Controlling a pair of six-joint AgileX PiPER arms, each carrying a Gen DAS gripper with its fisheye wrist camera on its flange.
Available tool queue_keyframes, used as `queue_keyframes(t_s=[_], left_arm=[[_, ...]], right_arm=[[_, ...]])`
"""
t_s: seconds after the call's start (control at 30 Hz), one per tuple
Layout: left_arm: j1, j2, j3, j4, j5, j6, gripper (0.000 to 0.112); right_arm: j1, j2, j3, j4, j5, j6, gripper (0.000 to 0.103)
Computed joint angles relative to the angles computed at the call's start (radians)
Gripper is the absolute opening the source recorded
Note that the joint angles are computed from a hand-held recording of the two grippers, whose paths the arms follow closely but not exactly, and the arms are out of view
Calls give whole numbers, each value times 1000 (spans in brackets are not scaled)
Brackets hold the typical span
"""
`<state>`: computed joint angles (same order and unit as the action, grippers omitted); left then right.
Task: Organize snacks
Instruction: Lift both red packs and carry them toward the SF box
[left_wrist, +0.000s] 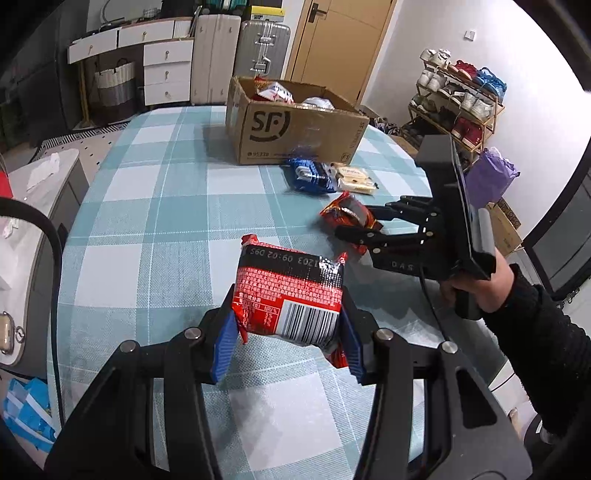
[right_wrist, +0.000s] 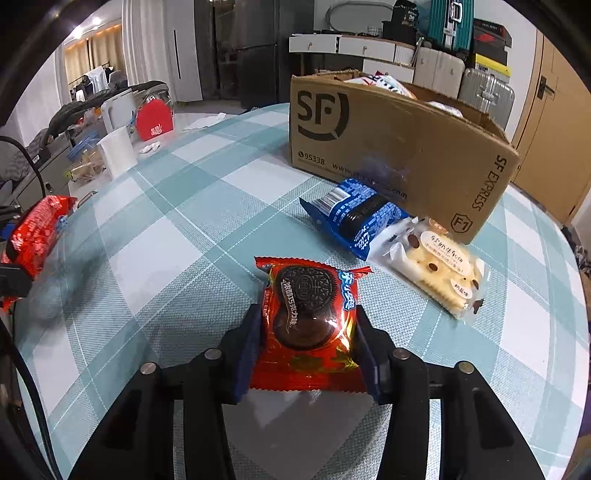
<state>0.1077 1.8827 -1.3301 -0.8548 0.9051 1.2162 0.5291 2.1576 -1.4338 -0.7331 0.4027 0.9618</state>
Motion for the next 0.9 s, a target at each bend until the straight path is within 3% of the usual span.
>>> queue_keyframes(t_s=[0.2, 0.37, 0.5, 0.7, 0.9], left_arm=[[5, -28, -5, -3, 0, -19, 46], [-13, -39, -26, -5, 0, -49, 46], [-46, -59, -38, -3, -9, -65, 46], [-100, -95, -72, 17, -30, -109, 46], [-137, -125, -155, 49, -18, -175, 46]], right_arm=[[11, -57, 92, -75, -55, 129, 43], [22, -183, 236, -302, -133, 465, 43], [44, -308, 322, -489, -127, 703, 43], [106, -455, 342, -473, -41, 663, 43], [124, -571, 324, -421, -35, 596, 43]])
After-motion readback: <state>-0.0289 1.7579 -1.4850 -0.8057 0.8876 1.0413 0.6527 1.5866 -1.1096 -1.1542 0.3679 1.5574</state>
